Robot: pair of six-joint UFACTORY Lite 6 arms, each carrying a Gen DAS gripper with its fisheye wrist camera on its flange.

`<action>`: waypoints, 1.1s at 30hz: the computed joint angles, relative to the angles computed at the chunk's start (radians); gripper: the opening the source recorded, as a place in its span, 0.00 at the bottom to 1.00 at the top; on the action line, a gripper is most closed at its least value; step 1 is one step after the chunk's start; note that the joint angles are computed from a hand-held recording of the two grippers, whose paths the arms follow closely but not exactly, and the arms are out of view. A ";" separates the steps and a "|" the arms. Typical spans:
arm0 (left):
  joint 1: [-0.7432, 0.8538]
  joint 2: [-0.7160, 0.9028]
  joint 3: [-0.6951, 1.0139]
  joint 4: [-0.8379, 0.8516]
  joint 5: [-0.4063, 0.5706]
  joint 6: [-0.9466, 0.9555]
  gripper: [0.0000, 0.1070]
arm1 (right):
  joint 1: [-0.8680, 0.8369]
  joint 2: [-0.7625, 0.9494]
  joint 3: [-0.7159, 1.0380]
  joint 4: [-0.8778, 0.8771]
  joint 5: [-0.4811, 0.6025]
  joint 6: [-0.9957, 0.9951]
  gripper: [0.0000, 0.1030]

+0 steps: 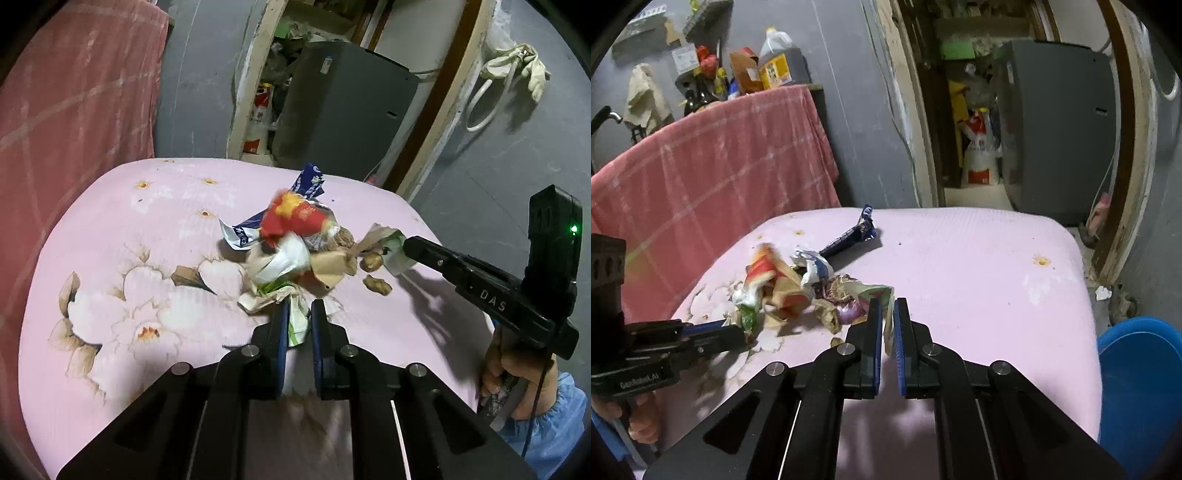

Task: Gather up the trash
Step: 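Grasp white crumpled paper with the left gripper while the right grasps a green-white wrapper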

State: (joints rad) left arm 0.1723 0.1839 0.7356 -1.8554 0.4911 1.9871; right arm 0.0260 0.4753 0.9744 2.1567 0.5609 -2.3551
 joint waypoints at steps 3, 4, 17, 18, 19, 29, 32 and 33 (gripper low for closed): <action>-0.018 -0.032 -0.026 -0.028 -0.019 0.023 0.08 | -0.002 -0.004 -0.017 0.004 0.004 -0.009 0.05; -0.023 -0.041 -0.035 -0.044 -0.025 0.039 0.08 | -0.005 -0.006 -0.021 0.008 0.011 -0.011 0.05; 0.010 0.009 0.001 -0.112 -0.017 0.100 0.08 | 0.047 0.092 0.173 -0.208 -0.111 0.273 0.36; 0.016 0.019 0.007 -0.107 -0.011 0.095 0.08 | 0.052 0.107 0.196 -0.242 -0.119 0.313 0.36; 0.023 0.022 0.009 -0.094 -0.004 0.084 0.08 | 0.053 0.119 0.213 -0.273 -0.121 0.348 0.36; 0.040 0.037 0.025 -0.062 0.011 0.062 0.08 | 0.067 0.185 0.301 -0.436 -0.137 0.520 0.19; 0.038 0.026 0.016 -0.073 0.011 0.068 0.08 | 0.052 0.164 0.262 -0.366 -0.112 0.446 0.19; 0.037 0.020 0.011 -0.076 0.011 0.070 0.08 | 0.046 0.151 0.241 -0.329 -0.099 0.405 0.19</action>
